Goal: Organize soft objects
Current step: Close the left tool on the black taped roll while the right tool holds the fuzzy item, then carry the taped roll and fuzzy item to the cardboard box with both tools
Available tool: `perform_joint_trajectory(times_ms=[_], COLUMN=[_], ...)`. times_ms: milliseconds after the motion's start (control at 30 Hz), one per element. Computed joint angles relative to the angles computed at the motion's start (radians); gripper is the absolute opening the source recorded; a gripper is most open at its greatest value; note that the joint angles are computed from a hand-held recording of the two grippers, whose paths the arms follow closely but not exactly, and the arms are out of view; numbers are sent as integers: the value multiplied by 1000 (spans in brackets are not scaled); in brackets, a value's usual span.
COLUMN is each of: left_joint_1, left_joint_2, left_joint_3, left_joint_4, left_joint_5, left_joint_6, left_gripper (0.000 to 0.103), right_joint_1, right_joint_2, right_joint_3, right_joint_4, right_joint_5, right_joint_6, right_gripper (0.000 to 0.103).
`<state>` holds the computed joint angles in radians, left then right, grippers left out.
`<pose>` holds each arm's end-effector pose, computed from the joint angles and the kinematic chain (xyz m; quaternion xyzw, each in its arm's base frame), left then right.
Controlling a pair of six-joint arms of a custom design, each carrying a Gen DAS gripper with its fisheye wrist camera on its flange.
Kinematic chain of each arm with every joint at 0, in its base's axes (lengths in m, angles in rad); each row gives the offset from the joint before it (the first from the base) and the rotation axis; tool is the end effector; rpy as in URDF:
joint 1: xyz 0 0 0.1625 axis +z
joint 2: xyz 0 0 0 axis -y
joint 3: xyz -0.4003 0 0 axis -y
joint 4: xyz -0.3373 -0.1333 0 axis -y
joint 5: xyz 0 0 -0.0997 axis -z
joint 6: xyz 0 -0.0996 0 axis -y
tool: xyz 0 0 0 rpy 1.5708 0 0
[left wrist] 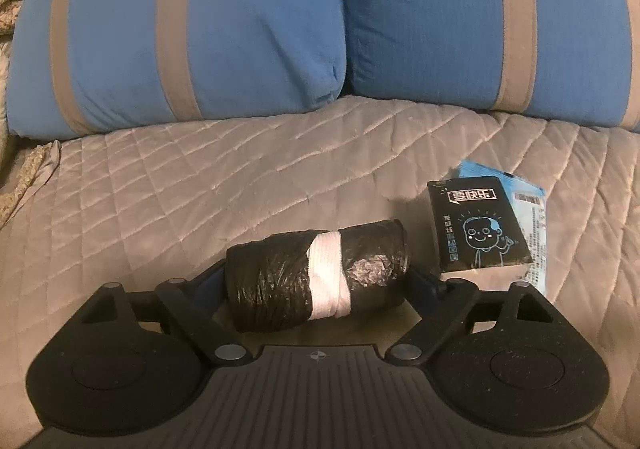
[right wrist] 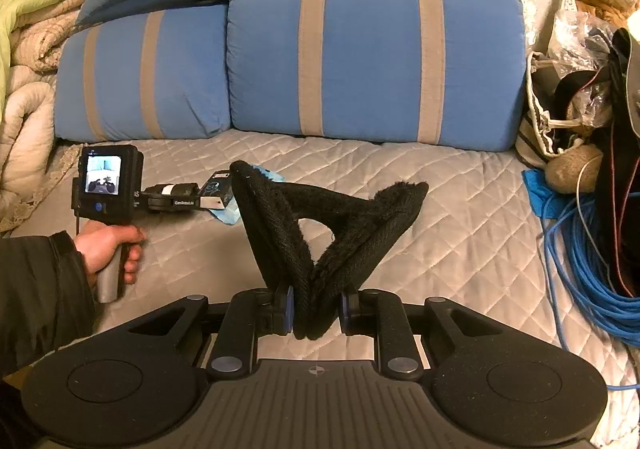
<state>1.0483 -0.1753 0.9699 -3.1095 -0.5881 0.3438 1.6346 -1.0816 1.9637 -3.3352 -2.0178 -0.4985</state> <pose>-0.1826 -0.7502 0.0185 0.1891 0.8175 -0.3585 0.4092 0.1242 -0.5283 0.2754 0.1537 -0.8734 0.3633 0.2855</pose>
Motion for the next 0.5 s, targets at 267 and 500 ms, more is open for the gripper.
perform_joint_trajectory(times_ms=[267,500], left_joint_1=[-30,-81], left_joint_2=[-110,-243], left_joint_3=[155,357], left_joint_4=[11,5], left_joint_5=[0,-39], left_joint_6=[-54,-128], left_gripper=[85,85], right_joint_1=[6,11], right_joint_2=[11,24], right_joint_3=[-9,-22], right_joint_4=[4,28], right_joint_5=[-18,-48], right_joint_6=[-15,-13], right_gripper=[23,23])
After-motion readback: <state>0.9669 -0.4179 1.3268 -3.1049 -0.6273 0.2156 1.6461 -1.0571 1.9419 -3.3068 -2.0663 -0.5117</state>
